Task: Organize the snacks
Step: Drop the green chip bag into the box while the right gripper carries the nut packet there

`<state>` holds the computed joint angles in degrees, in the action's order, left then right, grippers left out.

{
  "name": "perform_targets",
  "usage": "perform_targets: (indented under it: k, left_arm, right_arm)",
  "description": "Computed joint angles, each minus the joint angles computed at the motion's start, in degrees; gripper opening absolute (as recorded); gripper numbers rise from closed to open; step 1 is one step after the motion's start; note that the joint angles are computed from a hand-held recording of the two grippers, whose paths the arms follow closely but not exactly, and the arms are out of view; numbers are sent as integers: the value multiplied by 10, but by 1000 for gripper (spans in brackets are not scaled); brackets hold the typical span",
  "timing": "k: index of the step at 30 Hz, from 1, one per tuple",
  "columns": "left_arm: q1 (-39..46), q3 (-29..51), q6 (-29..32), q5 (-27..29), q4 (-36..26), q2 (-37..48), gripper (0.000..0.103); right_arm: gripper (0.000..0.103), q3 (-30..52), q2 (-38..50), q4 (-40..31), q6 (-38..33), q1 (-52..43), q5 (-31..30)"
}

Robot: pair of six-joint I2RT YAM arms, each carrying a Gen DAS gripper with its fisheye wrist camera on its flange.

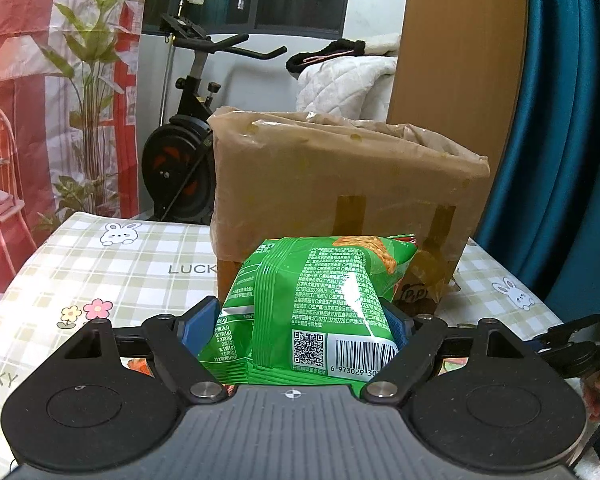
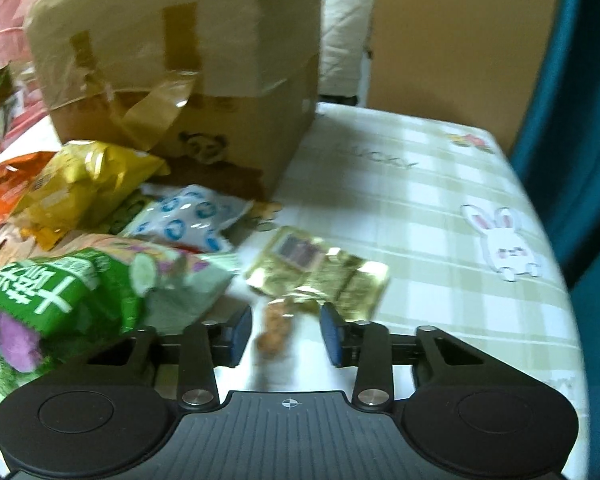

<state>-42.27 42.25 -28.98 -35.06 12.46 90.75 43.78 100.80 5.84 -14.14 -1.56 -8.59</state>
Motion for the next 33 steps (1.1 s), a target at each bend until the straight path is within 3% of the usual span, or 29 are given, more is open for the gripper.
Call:
perform_targets:
  k: [4,11,20,26,33]
  left_arm:
    - [2,-5,-5,-1,-3,-4,84]
    - [-3,-7,-4,-24,-6,-21,84]
    - [1,8,22,-54,-15,-73,84]
    - [12,44,64,-73,-24,-86,84]
    - [58,155,104,-41,-53,-42,84]
  right_arm:
    - [16,17,21,-6,7,15,20]
    - [16,-22,-52,23,36,-8,4]
    - [16,-15,-193,-7,42,-23,-33]
    - [16,33,-227,-20,57,-2,-59]
    - [16,167,-163,-33,78,43,-63]
